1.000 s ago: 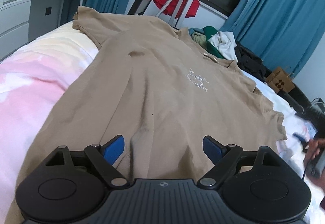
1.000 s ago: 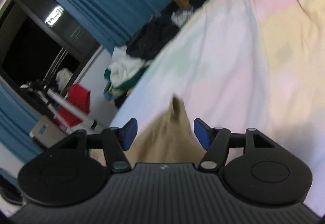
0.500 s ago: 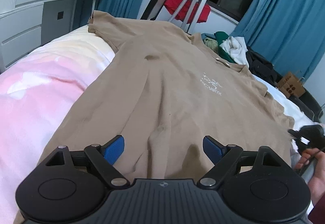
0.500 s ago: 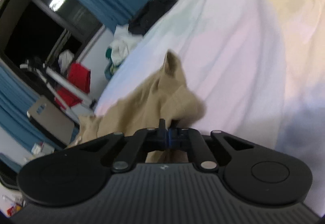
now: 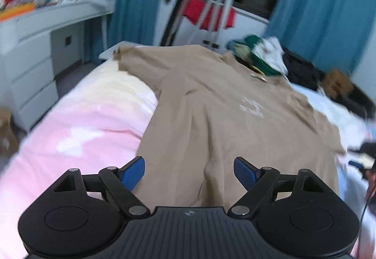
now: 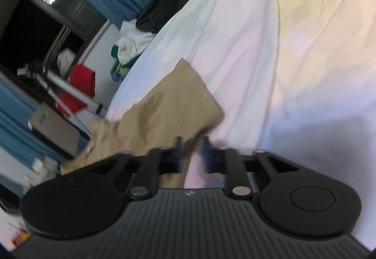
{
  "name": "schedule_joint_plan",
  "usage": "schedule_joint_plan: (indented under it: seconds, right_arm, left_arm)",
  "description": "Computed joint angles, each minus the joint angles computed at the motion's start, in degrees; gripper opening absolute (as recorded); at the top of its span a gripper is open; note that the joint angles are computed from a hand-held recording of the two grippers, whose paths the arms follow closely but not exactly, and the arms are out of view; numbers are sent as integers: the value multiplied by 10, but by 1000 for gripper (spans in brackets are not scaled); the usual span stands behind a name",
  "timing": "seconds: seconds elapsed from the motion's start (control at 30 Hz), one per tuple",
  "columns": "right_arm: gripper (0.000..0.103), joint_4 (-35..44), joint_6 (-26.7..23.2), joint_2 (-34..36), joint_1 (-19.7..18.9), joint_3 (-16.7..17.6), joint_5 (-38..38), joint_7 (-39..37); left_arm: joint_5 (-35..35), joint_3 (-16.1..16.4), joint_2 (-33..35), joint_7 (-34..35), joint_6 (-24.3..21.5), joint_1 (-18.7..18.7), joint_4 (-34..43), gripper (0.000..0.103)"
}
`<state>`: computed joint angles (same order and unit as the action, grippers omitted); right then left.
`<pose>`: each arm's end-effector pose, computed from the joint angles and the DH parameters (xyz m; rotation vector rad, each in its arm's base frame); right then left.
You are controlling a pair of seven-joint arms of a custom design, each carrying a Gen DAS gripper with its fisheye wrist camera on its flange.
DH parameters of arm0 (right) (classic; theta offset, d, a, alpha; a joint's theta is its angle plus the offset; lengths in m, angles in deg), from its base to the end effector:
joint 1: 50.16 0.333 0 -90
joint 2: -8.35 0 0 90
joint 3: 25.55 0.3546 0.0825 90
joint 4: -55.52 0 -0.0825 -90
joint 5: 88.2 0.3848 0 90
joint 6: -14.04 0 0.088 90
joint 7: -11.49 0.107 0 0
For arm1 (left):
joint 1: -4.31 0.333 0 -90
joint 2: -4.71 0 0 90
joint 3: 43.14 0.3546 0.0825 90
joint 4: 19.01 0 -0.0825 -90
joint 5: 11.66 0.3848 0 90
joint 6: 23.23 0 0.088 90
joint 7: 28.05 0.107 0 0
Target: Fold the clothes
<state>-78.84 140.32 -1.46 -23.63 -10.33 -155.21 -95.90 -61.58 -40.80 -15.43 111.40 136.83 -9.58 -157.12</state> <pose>0.3827 0.3044 0.4575 -0.2259 2.2312 -0.6383 0.4614 -0.0562 0.5511 -1.4841 2.1007 -1.1280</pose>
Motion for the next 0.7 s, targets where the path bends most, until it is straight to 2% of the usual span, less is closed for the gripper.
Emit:
schedule_joint_plan:
  seconds: [0.03, 0.07, 0.13, 0.2, 0.27, 0.33, 0.47, 0.57, 0.7]
  right_arm:
    - [54, 8, -12, -3, 10, 7, 23, -30]
    - [56, 17, -24, -5, 19, 15, 43, -56]
    - [57, 33, -34, -7, 38, 32, 59, -83]
    - [57, 53, -43, -4, 58, 48, 72, -110]
    - [57, 79, -30, 10, 75, 59, 66, -124]
    - [57, 106, -4, 35, 93, 66, 42, -145]
    - [57, 161, 97, 98, 130, 53, 15, -242]
    - [57, 201, 149, 134, 154, 39, 49, -380]
    - [56, 259, 194, 186, 177, 33, 139, -589]
  left_arm:
    - [14, 3, -14, 12, -12, 4, -5, 84]
    - [29, 6, -27, 24, -24, 7, -10, 84]
    - [60, 15, -54, 50, -51, 12, -20, 84]
    - [105, 25, -80, 76, -98, 21, -26, 84]
    - [146, 40, -101, 114, -149, 31, -25, 81]
    - [183, 45, -114, 139, -185, 47, -20, 80]
    - [244, 51, -143, 225, -218, 60, -29, 76]
    - [277, 55, -166, 300, -224, 58, -49, 76]
    - [270, 73, -178, 375, -257, 43, -62, 77]
